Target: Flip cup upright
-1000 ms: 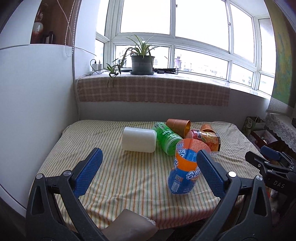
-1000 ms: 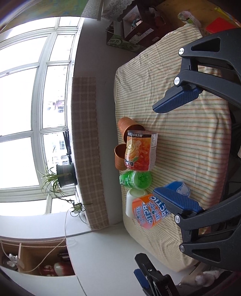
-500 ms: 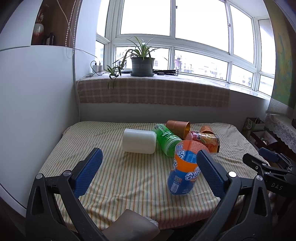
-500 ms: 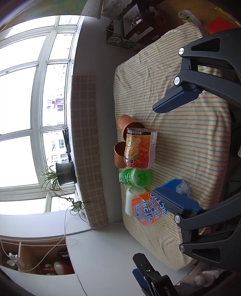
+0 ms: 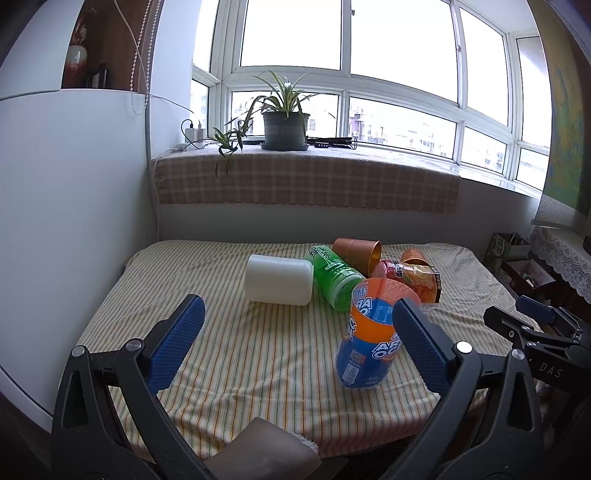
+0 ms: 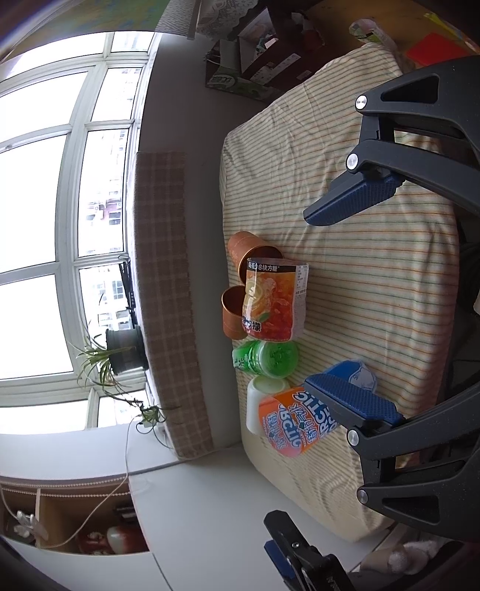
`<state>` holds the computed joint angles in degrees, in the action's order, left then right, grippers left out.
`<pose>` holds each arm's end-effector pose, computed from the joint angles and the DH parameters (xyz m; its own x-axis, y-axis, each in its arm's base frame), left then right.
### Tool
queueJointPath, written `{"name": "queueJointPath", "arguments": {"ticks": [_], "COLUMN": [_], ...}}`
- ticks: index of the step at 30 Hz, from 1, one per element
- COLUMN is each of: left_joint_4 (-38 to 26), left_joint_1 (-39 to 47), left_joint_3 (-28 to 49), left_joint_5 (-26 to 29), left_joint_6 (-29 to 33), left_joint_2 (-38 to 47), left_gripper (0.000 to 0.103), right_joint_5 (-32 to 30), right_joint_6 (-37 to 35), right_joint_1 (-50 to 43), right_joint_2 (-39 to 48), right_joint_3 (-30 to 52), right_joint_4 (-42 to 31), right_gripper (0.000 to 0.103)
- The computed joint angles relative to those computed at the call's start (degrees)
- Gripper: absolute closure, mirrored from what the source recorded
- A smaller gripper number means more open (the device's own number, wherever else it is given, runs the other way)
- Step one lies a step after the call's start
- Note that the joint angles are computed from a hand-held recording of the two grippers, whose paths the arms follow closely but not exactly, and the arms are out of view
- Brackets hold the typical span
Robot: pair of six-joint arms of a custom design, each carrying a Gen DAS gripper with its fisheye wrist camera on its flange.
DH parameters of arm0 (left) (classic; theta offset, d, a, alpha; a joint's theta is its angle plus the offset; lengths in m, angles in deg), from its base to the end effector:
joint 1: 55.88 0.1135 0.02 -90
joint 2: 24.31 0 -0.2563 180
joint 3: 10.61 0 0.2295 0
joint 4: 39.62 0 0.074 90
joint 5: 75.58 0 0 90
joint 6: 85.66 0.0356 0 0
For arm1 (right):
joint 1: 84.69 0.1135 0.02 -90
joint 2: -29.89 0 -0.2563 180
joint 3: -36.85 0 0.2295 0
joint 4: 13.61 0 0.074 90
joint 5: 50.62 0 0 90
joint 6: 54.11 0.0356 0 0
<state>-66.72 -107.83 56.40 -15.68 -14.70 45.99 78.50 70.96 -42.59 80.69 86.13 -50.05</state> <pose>0.1701 -0.1883 0.2886 -0.4300 0.0915 -0.8982 0.2902 0.9560 -0.0416 0.1394 0.0957 0.2435 -0.4603 0.1849 -0.8683 0.1386 0.9810 0.1354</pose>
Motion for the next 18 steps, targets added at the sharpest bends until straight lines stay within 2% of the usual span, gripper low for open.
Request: {"name": "queueJointPath", "arguments": {"ticks": [18], "left_joint_4": [1.7], "left_joint_1": [1.4], "left_joint_3": [-1.0], "left_joint_5": [0.6], "left_joint_6": [1.0], "left_joint_2": [0.1], "left_gripper": [0.000], "right_joint_5": [-1.4], "right_joint_6": [-0.6], "right_joint_1": [-0.8], "right_joint_2": [1.3], "right_joint_3": [0.1], "right_joint_4": [0.9], "right_gripper": [0.021]}}
